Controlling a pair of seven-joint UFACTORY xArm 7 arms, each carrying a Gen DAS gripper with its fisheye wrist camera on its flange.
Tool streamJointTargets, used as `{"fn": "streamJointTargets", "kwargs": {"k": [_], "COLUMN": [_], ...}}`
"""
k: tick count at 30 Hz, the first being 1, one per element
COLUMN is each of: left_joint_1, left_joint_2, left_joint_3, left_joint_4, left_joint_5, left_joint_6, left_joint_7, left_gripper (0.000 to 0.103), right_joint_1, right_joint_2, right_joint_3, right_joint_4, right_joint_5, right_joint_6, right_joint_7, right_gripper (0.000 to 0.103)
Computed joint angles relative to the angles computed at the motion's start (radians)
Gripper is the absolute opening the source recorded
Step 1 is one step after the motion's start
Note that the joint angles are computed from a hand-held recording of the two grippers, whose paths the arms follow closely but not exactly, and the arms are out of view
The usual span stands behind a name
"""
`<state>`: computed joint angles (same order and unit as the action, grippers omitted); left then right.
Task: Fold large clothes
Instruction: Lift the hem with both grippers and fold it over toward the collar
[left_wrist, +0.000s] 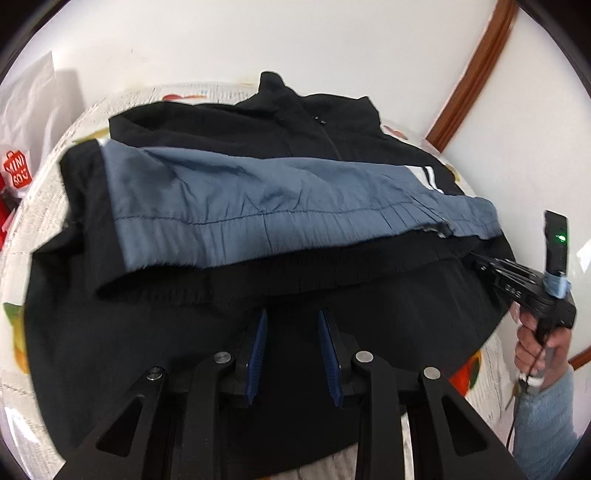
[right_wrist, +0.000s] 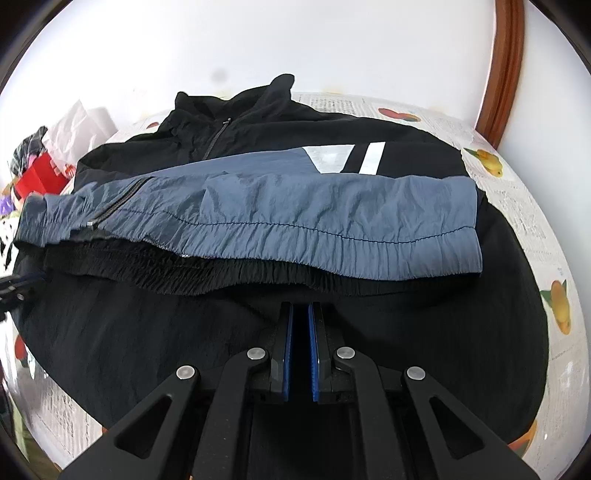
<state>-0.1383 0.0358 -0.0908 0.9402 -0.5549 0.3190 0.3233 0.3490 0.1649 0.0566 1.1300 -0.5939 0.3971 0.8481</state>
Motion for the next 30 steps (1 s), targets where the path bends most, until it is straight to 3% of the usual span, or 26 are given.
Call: {"fn": "streamJointTargets", "kwargs": {"k": [4,8,9,12,17,19,28,30], "left_joint_1": [-0.014,-0.023,-0.017,0.012,0.017,0.047,0.052,0.044], "left_joint_2": [0.023,0.025,0.026,0.041,0.066,0.087,0.221,0.263], "left_joint_3": [0.007,0.041,0.043,0.027,0.068,0.042,0.072,0.091], "left_joint_4": [0.005,-0.001,0.001,0.027,0.066,0.102,0.293,0.351], "left_joint_5": [0.156,0.439,0.469,0.414,0.558,0.495,0.548,0.573], "left_joint_6": [-0.064,-0.114,-0.118,-0.111,-0.153,-0.139,-0.121,-0.1], "left_joint_7": [-0.155,-0.367,-0.384,-0.346,-0.49,-0.433,-0.461,-0.485], "left_gripper": [0.027,0.027,0.027,0.027,0.027,0.027,0.028,0.028], "right_joint_1": [-0.003,-0.006,-0.008,0.007,0.017,0.023,0.031,0.007], "right_joint_2": [0.012,0.037,0.042,0.059,0.087,0.101,0.194,0.232], "right_joint_3": [-0.002,-0.006,-0.009,-0.035,-0.062,-0.073,-0.127,-0.117], "right_joint_4": [0.014,0.05,0.058,0.094,0.161,0.192,0.347,0.394], "right_joint_5": [0.022,0.047,0.055,0.023,-0.029,-0.055,-0.136,-0.092], "right_joint_6": [-0.003,-0.006,-0.014,-0.017,-0.016,-0.007,0.034,0.046], "right_joint_7": [0.007,-0.011,-0.016,0.017,0.041,0.045,-0.007,-0.054], "right_gripper": [0.008,0.008,0.008,0.008,0.009,0.01,0.02,0.023]}}
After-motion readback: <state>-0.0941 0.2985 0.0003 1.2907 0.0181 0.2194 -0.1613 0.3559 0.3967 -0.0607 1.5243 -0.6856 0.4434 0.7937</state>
